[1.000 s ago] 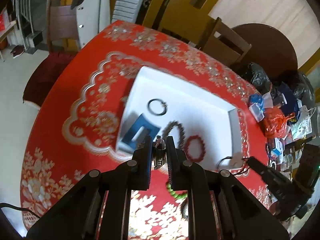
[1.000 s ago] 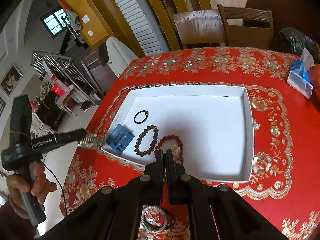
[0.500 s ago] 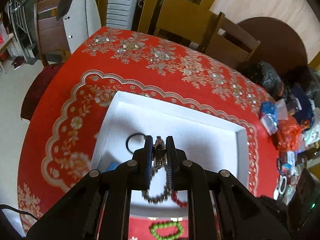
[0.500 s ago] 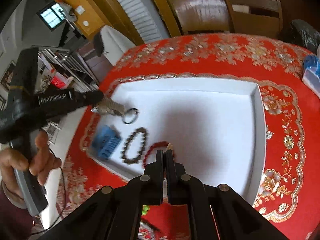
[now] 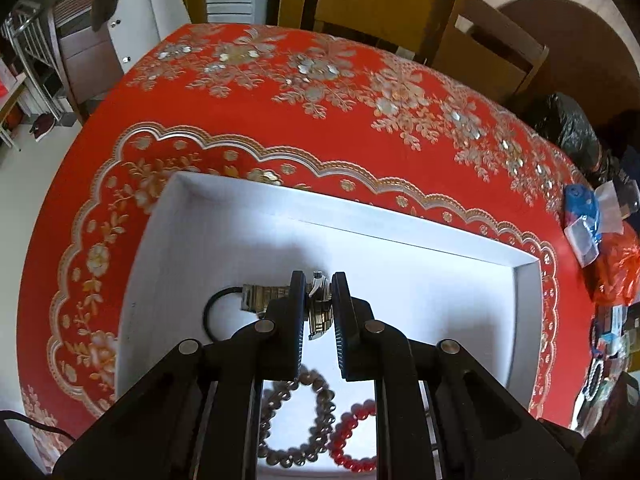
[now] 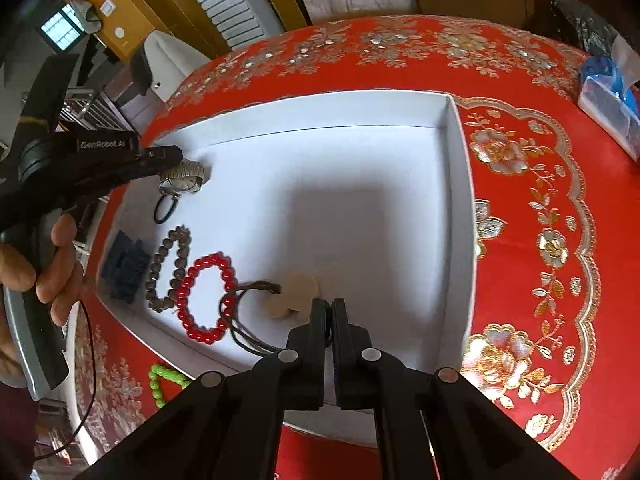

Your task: Organize jewelry

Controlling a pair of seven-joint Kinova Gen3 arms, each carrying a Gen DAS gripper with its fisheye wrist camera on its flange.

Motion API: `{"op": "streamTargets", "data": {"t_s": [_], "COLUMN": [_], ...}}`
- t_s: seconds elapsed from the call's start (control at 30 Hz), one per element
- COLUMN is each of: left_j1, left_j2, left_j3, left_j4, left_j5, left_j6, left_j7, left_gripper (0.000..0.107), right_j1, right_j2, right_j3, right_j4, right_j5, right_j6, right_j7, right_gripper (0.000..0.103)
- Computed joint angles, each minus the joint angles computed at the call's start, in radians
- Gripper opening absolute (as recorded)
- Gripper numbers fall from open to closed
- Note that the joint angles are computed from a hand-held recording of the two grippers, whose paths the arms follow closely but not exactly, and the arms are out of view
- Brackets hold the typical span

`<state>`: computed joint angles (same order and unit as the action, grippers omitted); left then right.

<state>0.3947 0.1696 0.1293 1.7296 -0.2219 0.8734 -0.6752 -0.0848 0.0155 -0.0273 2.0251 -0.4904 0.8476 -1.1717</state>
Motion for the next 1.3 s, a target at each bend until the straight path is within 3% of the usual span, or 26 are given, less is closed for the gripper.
{"op": "streamTargets", "data": {"t_s": [0.1, 0.13, 0.17, 0.3, 0.37, 0.43, 0.53, 1.03, 1.3], "left_j1": [0.012, 0.016, 0.020, 0.020, 0.023, 0.032, 0.039, 0.074, 0.092], "left_j2": [0.022, 0.027, 0.033, 0.046, 0.054, 0.055, 0.042, -0.100, -0.197], "left_j3": [0.001, 0.000, -0.002, -0.003, -0.004, -0.007, -0.009, 0.050, 0.127], "left_j4": [-0.024, -0.029, -0.036, -0.043, -0.052, -0.054, -0.043, 0.044, 0.112], "left_j5": [-0.020, -0.024, -0.029, -0.014, -0.008, -0.015, -0.022, -0.130, -0.181], "left_j6": [0.013, 0.015, 0.019, 0.012, 0.022, 0.034, 0.028, 0.096, 0.146], "left_j7": [0.007, 0.010, 0.013, -0.003, -0.008, -0.003, 0.009, 0.119, 0.206], "left_gripper": [0.012, 0.012, 0.012, 0.012, 0.017, 0.035, 0.046, 0.047, 0.047], "right_j1": [0.010, 0.016, 0.019, 0.033, 0.036, 0.034, 0.025, -0.027, -0.082], "right_j2": [-0.026, -0.032, -0.040, -0.052, -0.052, -0.062, -0.077, -0.175, -0.278], "right_j3": [0.012, 0.019, 0.035, 0.041, 0.045, 0.041, 0.039, 0.032, -0.020], "right_j4": [0.021, 0.028, 0.035, 0.036, 0.033, 0.035, 0.033, 0.062, 0.087], "right_j5": [-0.023, -0.044, -0.071, -0.092, -0.105, -0.107, -0.100, -0.046, 0.058], "right_j6": [-0.016, -0.015, -0.009, 0.012, 0.027, 0.030, 0.028, 0.024, -0.002], "right_j7": [0.001, 0.015, 0.031, 0.033, 0.039, 0.037, 0.028, -0.078, -0.243], "right_gripper": [0.023, 0.036, 0.040, 0.040, 0.040, 0.040, 0.040, 0.043, 0.044]}}
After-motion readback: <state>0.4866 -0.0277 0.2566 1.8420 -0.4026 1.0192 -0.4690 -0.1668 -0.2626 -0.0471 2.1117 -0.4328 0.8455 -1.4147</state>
